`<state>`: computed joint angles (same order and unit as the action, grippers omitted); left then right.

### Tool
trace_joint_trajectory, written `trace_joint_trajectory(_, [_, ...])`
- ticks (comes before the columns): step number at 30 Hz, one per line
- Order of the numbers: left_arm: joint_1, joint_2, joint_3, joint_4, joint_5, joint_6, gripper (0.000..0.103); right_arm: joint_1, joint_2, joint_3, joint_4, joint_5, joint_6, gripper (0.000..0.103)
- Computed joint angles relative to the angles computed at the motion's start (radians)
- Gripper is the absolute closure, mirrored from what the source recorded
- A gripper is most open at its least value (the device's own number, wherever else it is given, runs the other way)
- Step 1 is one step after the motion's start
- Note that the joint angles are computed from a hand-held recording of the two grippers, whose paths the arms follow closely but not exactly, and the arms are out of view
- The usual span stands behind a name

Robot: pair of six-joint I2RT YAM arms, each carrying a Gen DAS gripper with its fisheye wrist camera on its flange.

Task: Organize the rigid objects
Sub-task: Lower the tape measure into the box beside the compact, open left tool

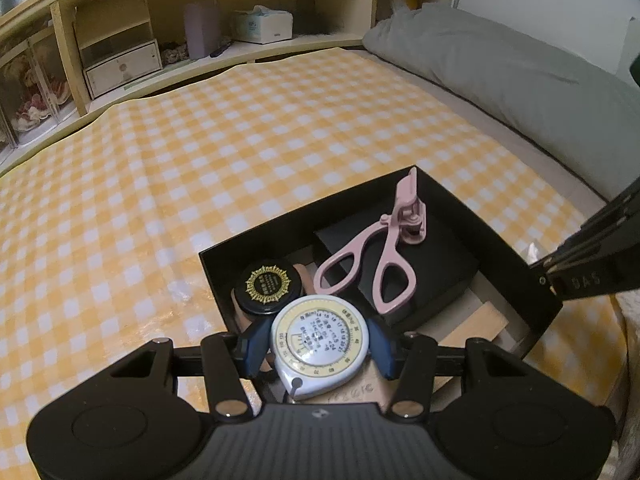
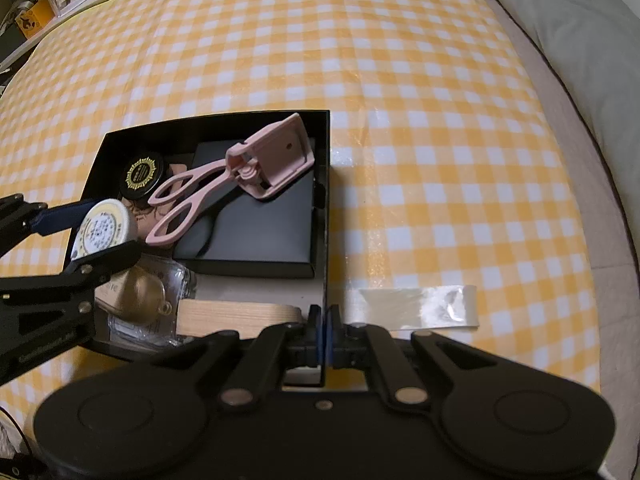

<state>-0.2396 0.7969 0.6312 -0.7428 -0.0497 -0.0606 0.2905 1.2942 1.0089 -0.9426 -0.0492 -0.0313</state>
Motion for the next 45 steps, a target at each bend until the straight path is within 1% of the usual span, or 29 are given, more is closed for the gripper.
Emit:
trace_joint_trajectory(5, [-0.006,-0.008,-0.004,0.017,-0.008,-0.01,0.049,0.001,0.0,0.0,-0.001,0.001,0.0,0.1])
trace_joint_trajectory(7, [0.0,-0.009,0.001,0.014,0.0,-0.013,0.038,0.001,0.0,0.001,-0.001,0.001,0.0,0.1])
trace_joint_trajectory(8, [-0.005,-0.005,0.008,0.006,-0.004,-0.021,0.026,0.001,0.0,0.001,-0.001,0.001,0.001,0.1])
trace_joint_trajectory(9, [-0.014,-0.006,0.013,0.002,-0.012,-0.029,0.019,0.001,0.0,0.001,-0.001,0.001,0.001,0.1])
trace_joint_trajectory(13, [-0.039,-0.005,0.027,-0.018,-0.012,-0.04,0.016,0.002,0.001,0.001,-0.001,0.001,0.001,0.1])
trace_joint_trajectory(15, [-0.055,-0.002,0.03,-0.025,-0.019,-0.054,0.011,0.002,-0.001,0.003,-0.003,0.003,0.0,0.1])
trace_joint_trajectory(17, [-0.073,0.003,0.036,-0.037,-0.031,-0.062,0.008,0.002,-0.001,0.003,-0.003,0.003,0.001,0.1])
trace_joint_trajectory(28, [-0.126,-0.006,0.074,-0.101,-0.057,-0.129,0.003,-0.001,-0.003,0.004,-0.007,0.002,-0.002,0.1])
trace_joint_trajectory(31, [-0.162,-0.016,0.094,-0.137,-0.085,-0.169,0.001,0.003,0.0,0.005,-0.005,0.003,0.001,0.1])
trace_joint_trajectory(34, [-0.181,-0.043,0.117,-0.185,-0.093,-0.197,0.0,0.003,-0.001,0.004,-0.005,0.004,0.0,0.1])
trace_joint_trajectory(37, [-0.198,-0.076,0.148,-0.238,-0.113,-0.242,0.0,0.004,0.001,0.005,-0.005,0.004,0.003,0.1])
trace_joint_trajectory(40, [-0.231,-0.091,0.188,-0.289,-0.152,-0.311,0.0,0.004,0.001,0.005,-0.005,0.004,0.001,0.1])
trace_joint_trajectory(45, [-0.343,-0.101,0.268,-0.409,-0.24,-0.459,0.0,0.004,0.001,0.006,-0.005,0.004,0.002,0.1])
